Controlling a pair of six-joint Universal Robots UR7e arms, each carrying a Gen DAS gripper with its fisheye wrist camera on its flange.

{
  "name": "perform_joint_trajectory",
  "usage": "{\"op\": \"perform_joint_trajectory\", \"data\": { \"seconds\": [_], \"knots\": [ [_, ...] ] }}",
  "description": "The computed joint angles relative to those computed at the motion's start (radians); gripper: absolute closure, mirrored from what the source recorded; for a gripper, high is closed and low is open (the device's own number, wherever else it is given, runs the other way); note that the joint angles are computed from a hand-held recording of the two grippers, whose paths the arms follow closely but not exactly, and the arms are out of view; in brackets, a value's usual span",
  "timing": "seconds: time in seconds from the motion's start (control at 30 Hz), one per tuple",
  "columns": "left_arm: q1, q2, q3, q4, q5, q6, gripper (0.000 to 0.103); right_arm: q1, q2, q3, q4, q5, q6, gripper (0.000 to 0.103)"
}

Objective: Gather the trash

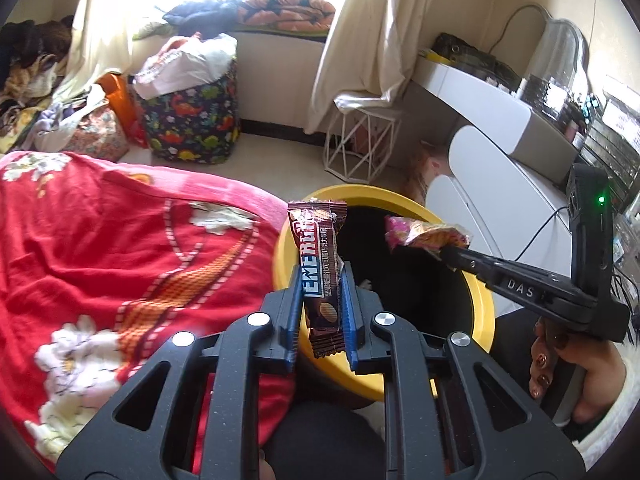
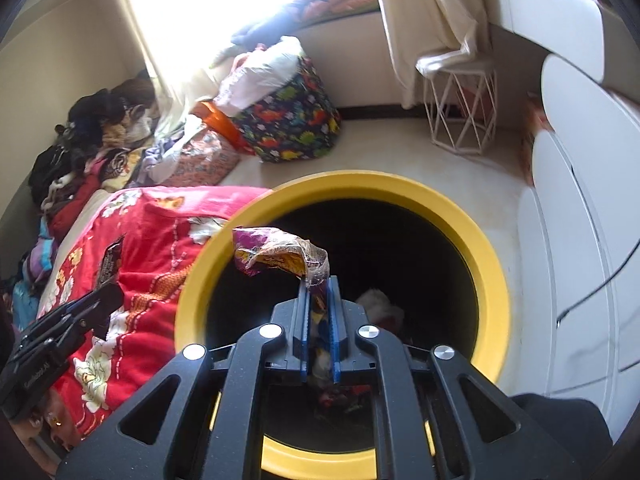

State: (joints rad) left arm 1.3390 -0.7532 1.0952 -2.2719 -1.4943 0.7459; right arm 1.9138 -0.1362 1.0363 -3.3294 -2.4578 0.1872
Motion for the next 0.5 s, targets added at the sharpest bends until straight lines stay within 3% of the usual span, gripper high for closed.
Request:
{"op": "perform_joint_trajectory", "data": {
  "seconds": [0.07,0.13,0.3,0.5],
  "knots": [
    [-0.003,0.007,0.003,0.003,0.004,0.0,0.075,0.0,-0.004,0.015,-0.021,-0.004,0.004,0.061],
    [-0.002,0.006,0.014,-0.009,0.005,0.009,0.058,0.002,-0.006,0.029,-0.048,-0.007,0.001,0.056],
    [0.004,-0.012,0.035,-0.049,0.008,0.001,0.038,0.018,0.006,0.035,-0.131,-0.014,-0.052,0.039],
    [0.02,-0.056,0.066,-0.128,-0.015,0.005,0.015,0.063,0.079,-0.051,-0.286,-0.049,-0.241,0.016]
  ]
}}
